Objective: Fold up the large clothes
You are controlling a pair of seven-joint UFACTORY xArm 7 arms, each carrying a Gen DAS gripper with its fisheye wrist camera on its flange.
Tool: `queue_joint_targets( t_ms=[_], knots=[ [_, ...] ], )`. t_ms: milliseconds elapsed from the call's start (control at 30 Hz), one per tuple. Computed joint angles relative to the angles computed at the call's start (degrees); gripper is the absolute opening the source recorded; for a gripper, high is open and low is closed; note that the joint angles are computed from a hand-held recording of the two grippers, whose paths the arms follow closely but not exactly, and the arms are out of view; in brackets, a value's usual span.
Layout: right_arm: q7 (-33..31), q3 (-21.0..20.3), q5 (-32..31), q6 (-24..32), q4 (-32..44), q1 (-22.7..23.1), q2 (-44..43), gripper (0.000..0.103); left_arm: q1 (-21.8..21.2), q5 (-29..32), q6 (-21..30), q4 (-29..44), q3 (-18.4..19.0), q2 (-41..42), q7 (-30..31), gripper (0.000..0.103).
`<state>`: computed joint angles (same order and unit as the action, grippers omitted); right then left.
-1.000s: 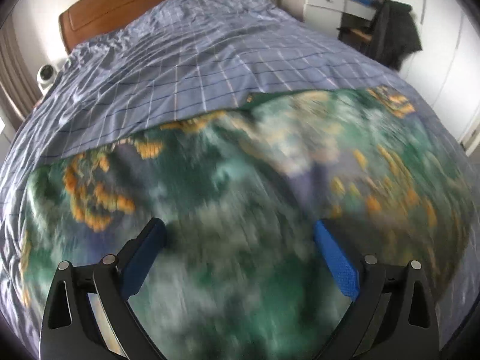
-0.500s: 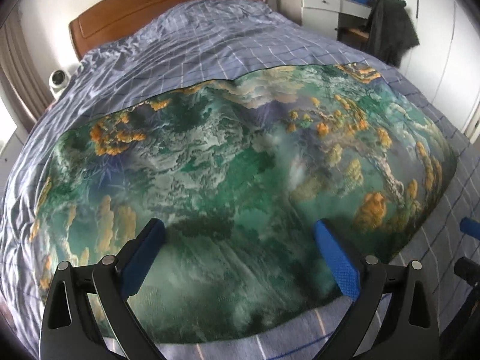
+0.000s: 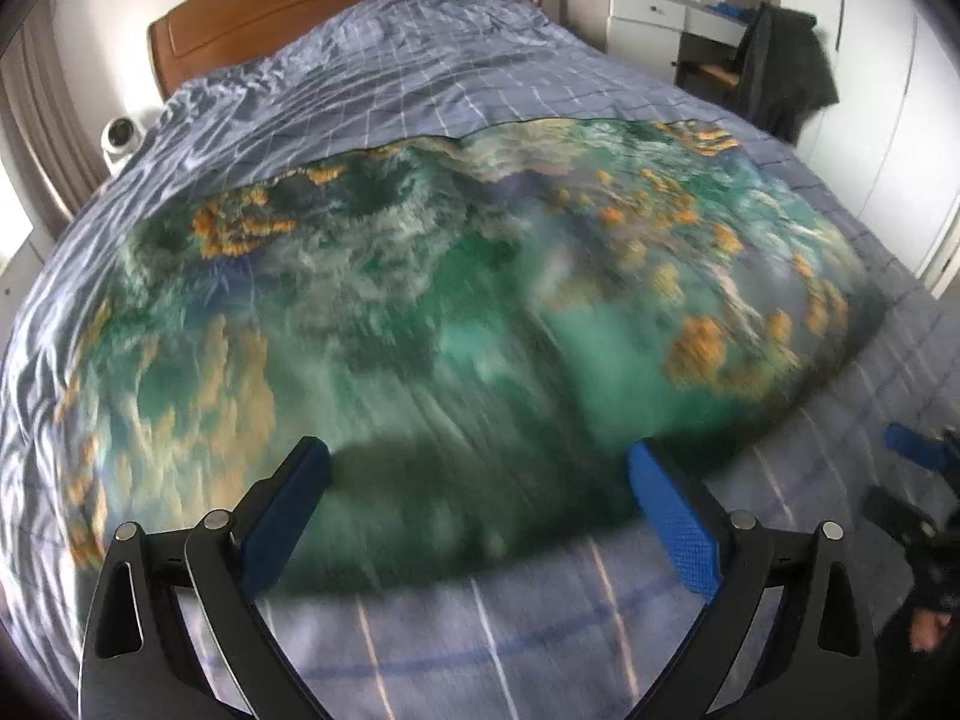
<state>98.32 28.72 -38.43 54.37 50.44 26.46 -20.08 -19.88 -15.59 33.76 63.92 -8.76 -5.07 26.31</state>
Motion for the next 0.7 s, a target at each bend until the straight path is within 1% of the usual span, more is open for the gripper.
queue_joint_targets(
  t_ms=[67,167,233,400,467,567,600,633,667,700],
  knots=[
    [0.58,0.09,0.42,0.12,-0.79,0.22,-0.37,0.073,-0.53,-4.94,0.99,-3.2,0.97,-3.44,3.73,0.1],
    [0.96,0.1,1.3,0.08,-1.21,0.47,-0.54,0.073,-1.54,-8.83,1.82,-8.08,2.12,-8.06,6.98,0.1],
    [1.03,0.09,1.57,-0.02,-1.28,0.53,-0.75,0.073,-1.97,-9.0,1.74,-10.77,2.37,-10.27,7.92,0.1],
    [0.67,0.31,1.49,1.22,0.36,0.31,0.23,0.073,-3.13,-6.92,-1.14,-15.29,2.52,-13.77,9.59,0.1],
    [-0.1,-0.07,2.2,2.29,1.22,0.48,0.77,0.074,-4.02,-7.89,-1.9,-15.28,3.46,-14.36,10.59,0.1],
    [0.61,-0.6,2.27,4.01,0.91,0.3,-1.1,0.074,-5.23,-10.81,-1.14,-12.84,5.01,-13.32,12.23,0.1],
    [1.2,-0.95,2.43,3.78,0.1,0.05,-2.54,0.074,-5.33,-11.43,-1.05,-11.79,5.06,-12.59,12.5,0.1],
    [1.95,-1.39,2.78,3.26,-1.1,-0.33,-4.47,0.077,-5.39,-11.92,-0.97,-10.84,5.01,-11.84,12.91,0.1],
    [2.68,-2.22,3.38,2.04,-2.88,-0.89,-7.0,0.082,-5.36,-12.07,-1.03,-9.68,4.73,-10.9,13.15,0.1],
    [3.62,-3.43,4.08,-0.34,-5.42,-1.67,-10.22,0.083,-5.3,-12.07,-1.55,-8.98,4.21,-10.14,13.17,0.1]
  ],
)
